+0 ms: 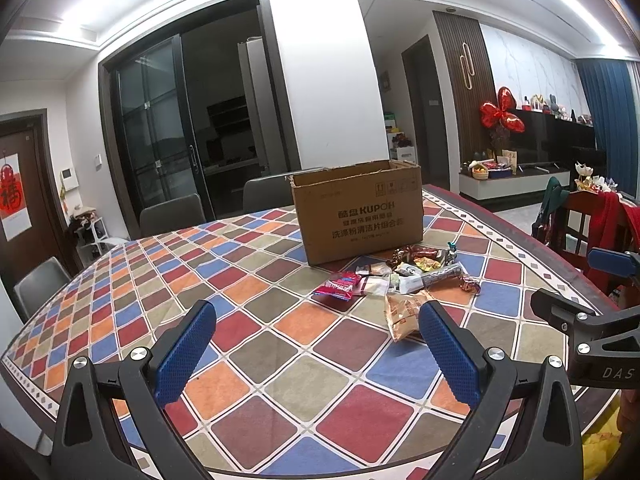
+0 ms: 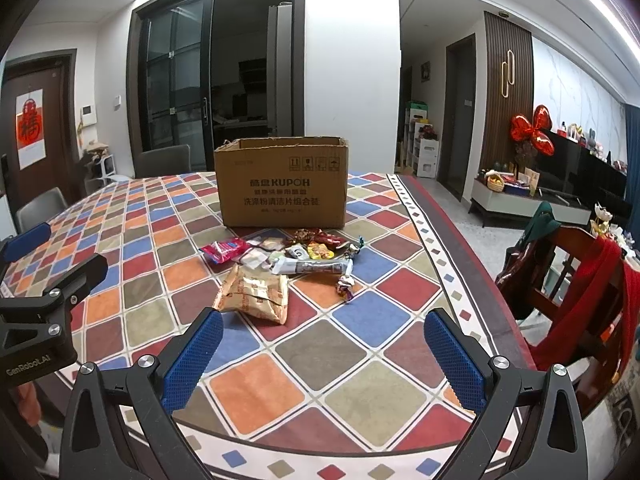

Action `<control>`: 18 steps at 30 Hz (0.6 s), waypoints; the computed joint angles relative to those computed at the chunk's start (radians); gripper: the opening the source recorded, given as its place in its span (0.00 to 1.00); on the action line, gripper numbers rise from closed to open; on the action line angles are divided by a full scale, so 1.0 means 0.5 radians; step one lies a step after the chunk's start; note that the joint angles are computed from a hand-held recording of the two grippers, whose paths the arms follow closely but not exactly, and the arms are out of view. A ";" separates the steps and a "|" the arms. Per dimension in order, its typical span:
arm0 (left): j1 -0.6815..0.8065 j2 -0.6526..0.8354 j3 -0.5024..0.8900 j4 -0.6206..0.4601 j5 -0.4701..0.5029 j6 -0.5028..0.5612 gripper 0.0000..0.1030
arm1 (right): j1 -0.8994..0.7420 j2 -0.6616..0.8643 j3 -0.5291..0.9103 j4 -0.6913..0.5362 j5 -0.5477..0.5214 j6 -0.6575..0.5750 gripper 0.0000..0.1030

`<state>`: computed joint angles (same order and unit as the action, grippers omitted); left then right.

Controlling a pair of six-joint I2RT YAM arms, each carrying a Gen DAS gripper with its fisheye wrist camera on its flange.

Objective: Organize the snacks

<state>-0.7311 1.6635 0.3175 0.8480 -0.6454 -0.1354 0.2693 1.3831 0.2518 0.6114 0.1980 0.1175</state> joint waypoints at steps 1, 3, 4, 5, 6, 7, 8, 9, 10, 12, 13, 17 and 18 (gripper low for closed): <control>0.000 -0.001 0.001 -0.003 0.000 -0.001 1.00 | -0.001 0.001 0.000 0.001 -0.003 0.000 0.99; -0.003 0.003 -0.001 0.005 -0.004 -0.001 1.00 | -0.007 -0.014 -0.006 -0.011 -0.011 -0.004 0.99; -0.003 0.004 -0.002 0.008 -0.002 0.001 1.00 | -0.010 -0.019 -0.010 -0.012 -0.014 -0.007 0.99; -0.002 0.007 -0.002 0.010 -0.003 0.000 1.00 | -0.006 -0.012 -0.007 -0.006 -0.009 -0.003 0.99; -0.002 0.007 -0.002 0.010 -0.003 0.000 1.00 | -0.006 -0.011 -0.008 -0.004 -0.009 -0.004 0.99; -0.002 0.004 -0.001 0.007 -0.003 0.000 1.00 | -0.007 -0.009 -0.009 -0.001 -0.010 -0.004 0.99; -0.003 0.001 -0.001 0.001 -0.004 -0.001 1.00 | -0.004 -0.006 -0.005 -0.003 -0.007 -0.001 0.99; -0.005 0.000 -0.001 0.000 -0.007 -0.002 1.00 | -0.003 -0.006 -0.006 -0.002 -0.006 -0.001 0.99; -0.005 0.002 -0.003 0.007 -0.004 0.000 1.00 | -0.002 -0.005 -0.006 -0.001 -0.005 0.000 0.99; -0.002 0.006 -0.003 0.010 -0.005 0.000 1.00 | -0.002 -0.003 -0.002 -0.004 -0.007 -0.001 0.99; -0.002 0.007 -0.004 0.012 -0.002 0.000 1.00 | -0.002 -0.003 -0.002 -0.004 -0.007 -0.001 0.99; -0.003 0.009 -0.005 0.016 -0.004 0.000 1.00 | -0.001 -0.004 -0.002 -0.005 -0.007 -0.002 0.99; -0.004 0.010 -0.005 0.017 -0.007 0.000 1.00 | -0.002 -0.005 -0.003 -0.005 -0.007 -0.002 0.99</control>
